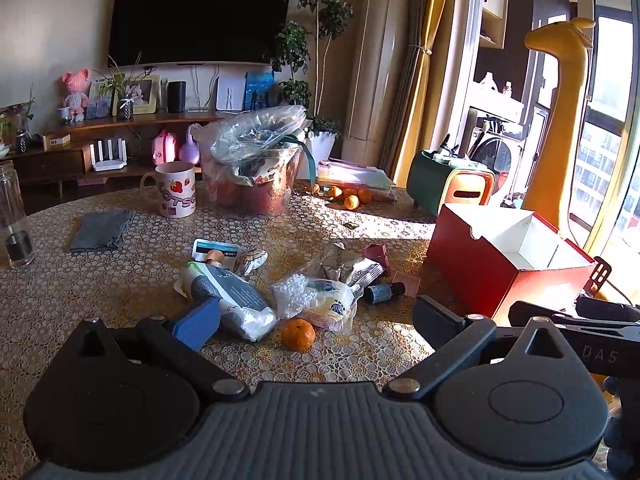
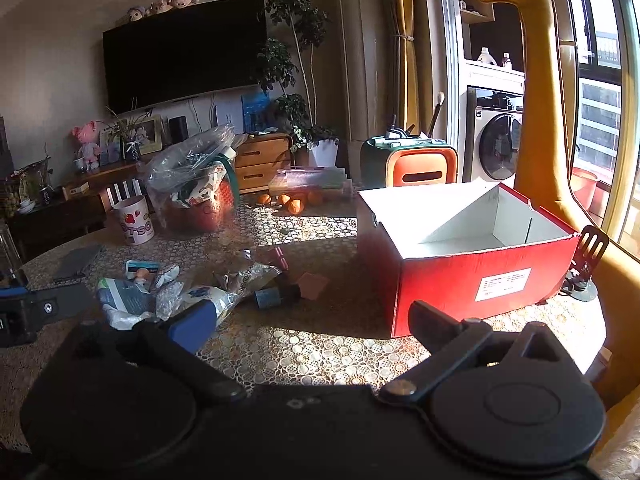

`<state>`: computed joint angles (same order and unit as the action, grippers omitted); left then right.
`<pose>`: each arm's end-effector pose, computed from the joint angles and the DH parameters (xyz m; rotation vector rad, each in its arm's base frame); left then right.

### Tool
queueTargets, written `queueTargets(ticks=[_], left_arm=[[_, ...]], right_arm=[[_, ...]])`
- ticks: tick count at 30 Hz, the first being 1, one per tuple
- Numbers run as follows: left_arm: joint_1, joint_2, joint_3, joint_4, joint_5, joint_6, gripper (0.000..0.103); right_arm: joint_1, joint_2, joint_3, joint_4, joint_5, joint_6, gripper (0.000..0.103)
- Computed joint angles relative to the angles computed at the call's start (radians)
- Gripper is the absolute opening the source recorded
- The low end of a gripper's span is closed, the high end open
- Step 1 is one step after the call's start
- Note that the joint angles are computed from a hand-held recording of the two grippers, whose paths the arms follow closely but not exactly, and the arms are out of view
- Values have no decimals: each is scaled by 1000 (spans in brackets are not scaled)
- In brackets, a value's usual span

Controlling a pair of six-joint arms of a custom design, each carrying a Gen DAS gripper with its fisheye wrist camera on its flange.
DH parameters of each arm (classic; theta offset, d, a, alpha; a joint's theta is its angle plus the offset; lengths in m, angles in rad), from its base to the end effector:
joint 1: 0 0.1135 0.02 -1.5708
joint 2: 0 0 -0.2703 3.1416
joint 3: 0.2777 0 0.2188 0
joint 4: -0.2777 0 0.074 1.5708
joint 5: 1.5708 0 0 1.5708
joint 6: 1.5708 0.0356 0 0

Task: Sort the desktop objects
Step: 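Move both tools toward the items on the table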

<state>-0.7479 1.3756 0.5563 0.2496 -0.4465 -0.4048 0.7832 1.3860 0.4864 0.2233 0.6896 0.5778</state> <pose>0.1896 -0.1550 0.2086 0.1001 2.0841 -0.2231 0.1771 0.1443 0.1882 0.1408 2.0703 0.0463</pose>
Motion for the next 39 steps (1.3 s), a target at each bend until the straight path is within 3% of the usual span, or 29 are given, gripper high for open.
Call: queueTargets(ticks=[26,39], left_arm=[[152,208,107,40,70,78,102],[311,411,228,52,150,124,102]], right_arm=[[-153,258,97,228,-199,-240,100],[-273,532,280,296,-311,-343,94]])
